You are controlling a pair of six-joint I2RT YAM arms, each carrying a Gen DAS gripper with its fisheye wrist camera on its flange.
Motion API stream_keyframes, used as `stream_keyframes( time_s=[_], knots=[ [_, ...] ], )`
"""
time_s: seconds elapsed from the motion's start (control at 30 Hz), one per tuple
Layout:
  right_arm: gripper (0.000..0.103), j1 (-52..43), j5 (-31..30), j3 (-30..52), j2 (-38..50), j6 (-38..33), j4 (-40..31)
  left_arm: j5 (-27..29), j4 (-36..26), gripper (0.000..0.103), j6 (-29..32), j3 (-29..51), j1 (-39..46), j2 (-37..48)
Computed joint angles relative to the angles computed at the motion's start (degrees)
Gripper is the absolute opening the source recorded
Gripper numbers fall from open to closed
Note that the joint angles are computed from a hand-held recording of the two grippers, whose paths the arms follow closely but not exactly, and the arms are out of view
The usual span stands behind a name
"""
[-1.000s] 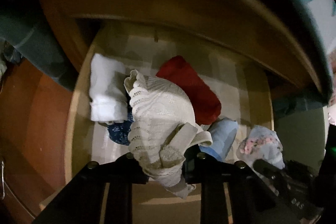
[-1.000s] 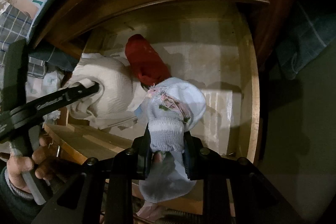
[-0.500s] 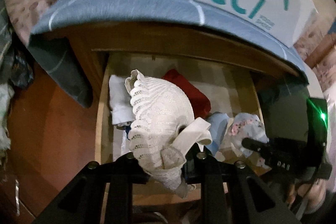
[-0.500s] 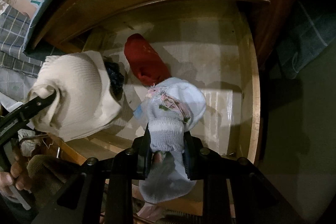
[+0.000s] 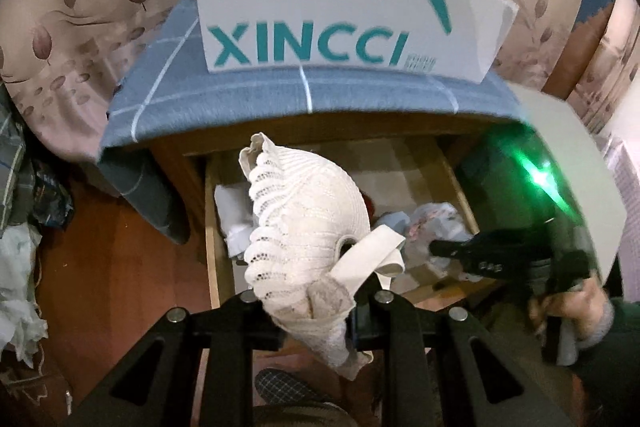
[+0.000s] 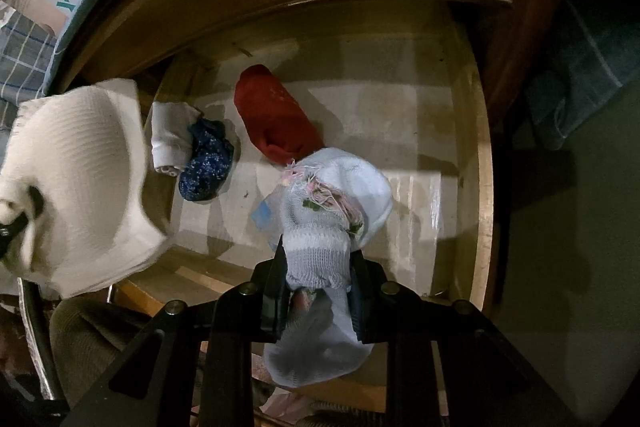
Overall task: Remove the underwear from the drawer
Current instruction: 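Carry the cream lace bra with the left tool into the white box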
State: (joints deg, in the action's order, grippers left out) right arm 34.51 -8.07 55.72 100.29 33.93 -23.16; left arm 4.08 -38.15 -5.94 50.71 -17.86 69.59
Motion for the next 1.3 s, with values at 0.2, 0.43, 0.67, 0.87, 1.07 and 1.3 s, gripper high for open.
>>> stream_keyframes(
  time_s=[0.2,0.43,0.67,0.87,1.07,1.3],
  knots=[
    [0.022,-0.10,-0.05,0.26,0.32,-0.33,-0.16,0.89,-5.56,0.021,0.90,4.36,-0.07,-4.83],
    [0.022,-0.20,-0.23,0.06,-0.03,-0.33,-0.14,1.23,-12.87,0.021,1.83,12.76,-1.76,-8.65],
    [0.022,-0.15,-0.25,0.04,-0.15,-0.17,-0.05,4.30,-19.56,0.021,2.01,28.59,1.39,-6.34],
    [0.022,0.03,-0.33,0.01,-0.36,0.06,0.14,2.38,-21.14,0.021,3.87,47.47,2.49,4.40],
    [0.022,-0.03,-0.47,-0.09,-0.42,0.09,0.32,-1.84,-20.89,0.021,4.15,64.26,2.15,19.57],
    [0.022,-0.81,-1.76,-1.15,-1.19,0.23,1.82,-6.86,-20.78,0.021,5.62,76.55,1.48,35.73]
  ],
)
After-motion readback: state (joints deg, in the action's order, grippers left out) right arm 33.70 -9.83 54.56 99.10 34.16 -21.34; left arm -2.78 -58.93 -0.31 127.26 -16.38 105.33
